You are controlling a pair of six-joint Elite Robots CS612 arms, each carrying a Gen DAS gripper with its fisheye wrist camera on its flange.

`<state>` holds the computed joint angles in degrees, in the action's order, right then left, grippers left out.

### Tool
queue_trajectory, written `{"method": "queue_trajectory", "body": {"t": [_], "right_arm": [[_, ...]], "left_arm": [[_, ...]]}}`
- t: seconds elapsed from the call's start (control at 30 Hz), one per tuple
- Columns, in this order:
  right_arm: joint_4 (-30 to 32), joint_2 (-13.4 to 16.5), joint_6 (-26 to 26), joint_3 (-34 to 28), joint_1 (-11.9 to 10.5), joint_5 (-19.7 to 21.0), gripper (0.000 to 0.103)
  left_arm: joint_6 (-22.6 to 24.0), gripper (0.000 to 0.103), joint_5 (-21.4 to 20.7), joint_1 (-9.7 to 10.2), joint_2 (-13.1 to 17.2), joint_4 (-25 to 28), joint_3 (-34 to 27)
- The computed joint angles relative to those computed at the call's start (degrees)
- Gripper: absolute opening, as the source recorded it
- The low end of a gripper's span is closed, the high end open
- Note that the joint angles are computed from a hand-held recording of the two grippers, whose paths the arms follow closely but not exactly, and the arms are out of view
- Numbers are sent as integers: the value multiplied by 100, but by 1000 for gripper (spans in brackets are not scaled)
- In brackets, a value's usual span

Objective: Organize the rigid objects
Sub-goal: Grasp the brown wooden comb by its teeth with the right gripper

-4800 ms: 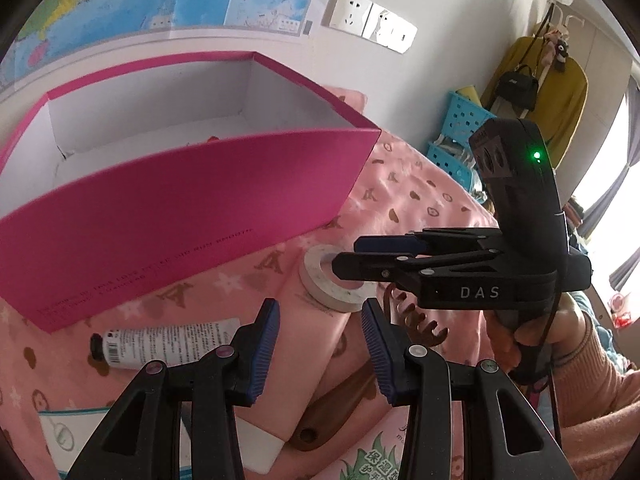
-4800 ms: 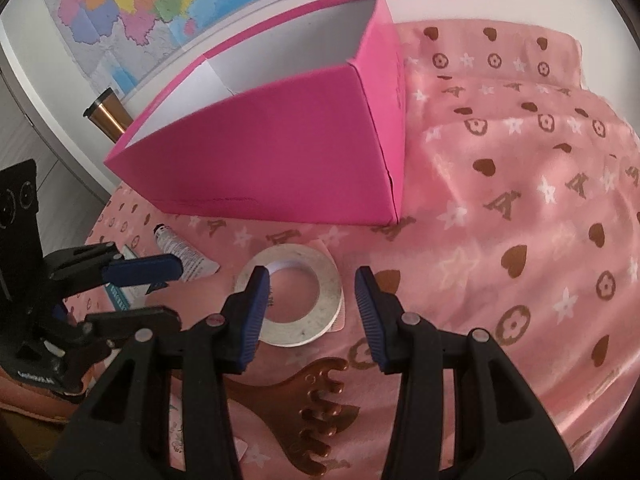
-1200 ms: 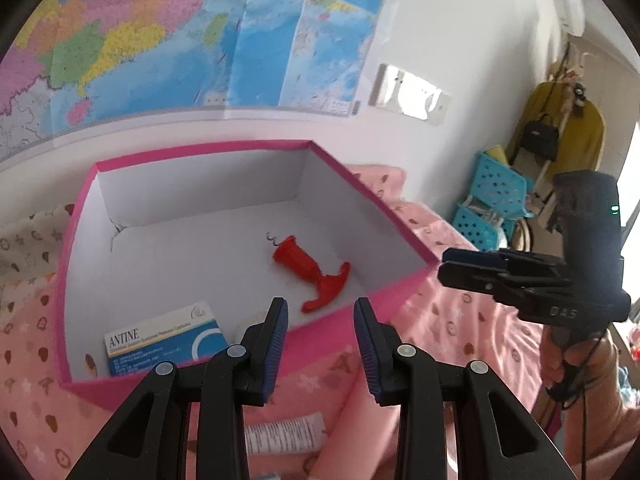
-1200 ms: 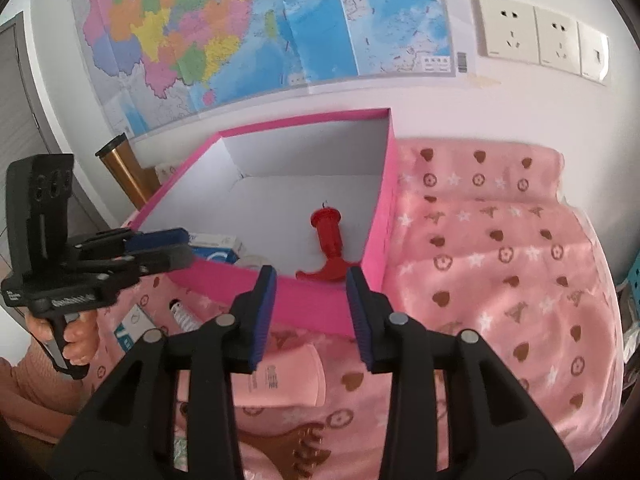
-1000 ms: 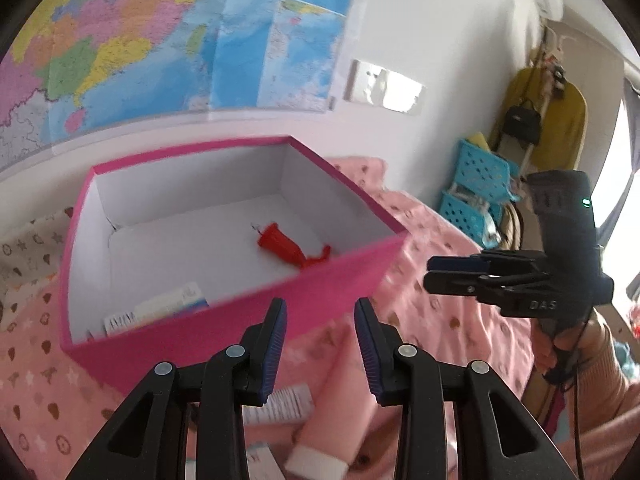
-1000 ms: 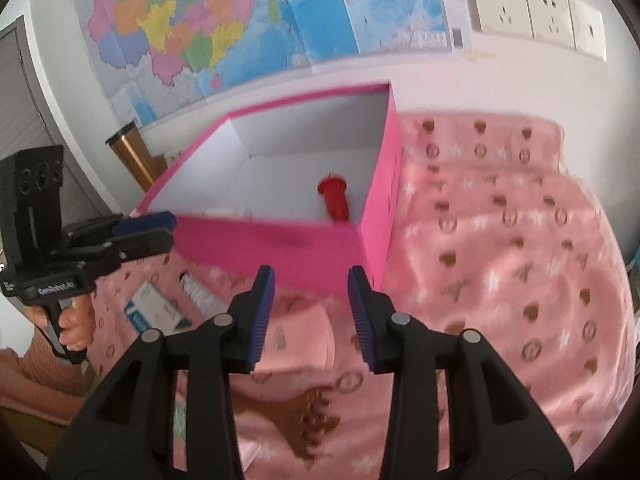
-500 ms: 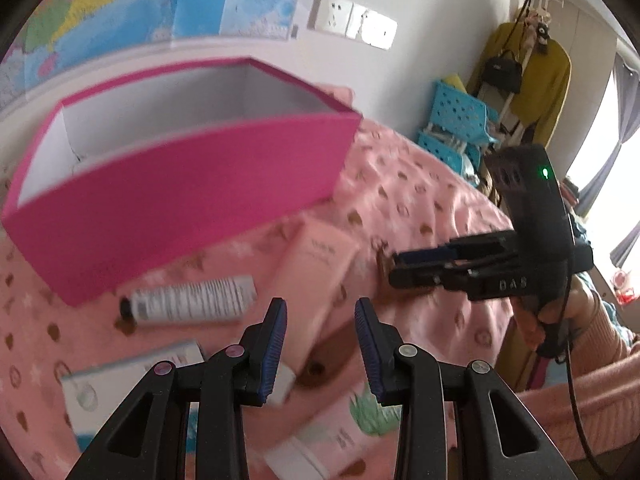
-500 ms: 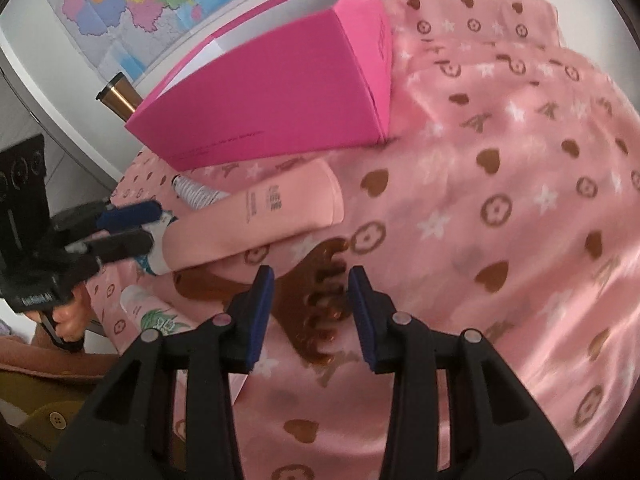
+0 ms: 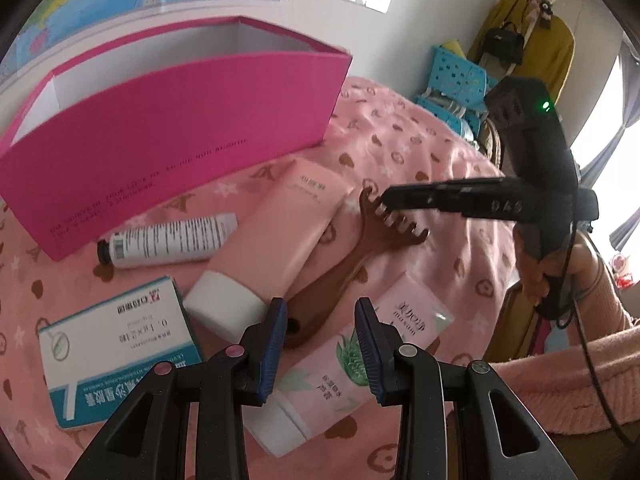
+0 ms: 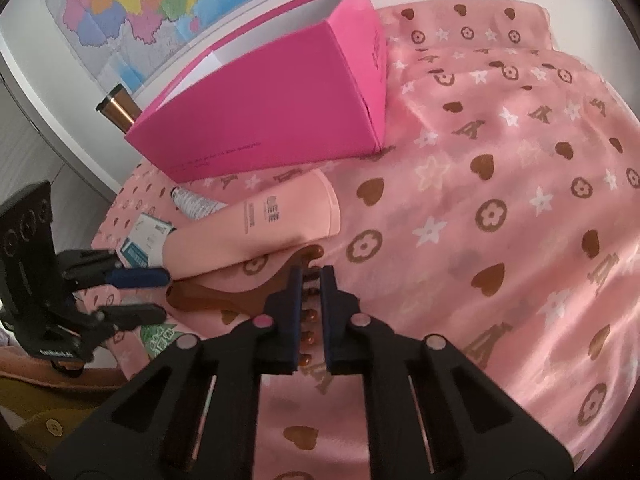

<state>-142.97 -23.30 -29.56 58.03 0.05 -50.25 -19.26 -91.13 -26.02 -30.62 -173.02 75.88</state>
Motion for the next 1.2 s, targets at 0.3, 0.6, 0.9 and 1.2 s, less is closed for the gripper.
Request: {"method": "queue_trajectory", "body": {"t": [0.3, 0.6, 0.9, 1.2], "right_arm": [[261, -1, -106, -18, -9, 66, 28], [128, -8, -105, 20, 41, -74, 28], [-314, -60, 287, 123, -18, 203, 28], [358, -25, -135, -94, -30, 577, 44]], "left_arm": [[-414, 35, -97, 78, -45, 252, 73], [-696, 27, -236, 81, 36, 170, -10], [-1050, 27, -126, 78, 108, -135, -47], [-1065, 28, -15, 74, 138, -200, -49]]}}
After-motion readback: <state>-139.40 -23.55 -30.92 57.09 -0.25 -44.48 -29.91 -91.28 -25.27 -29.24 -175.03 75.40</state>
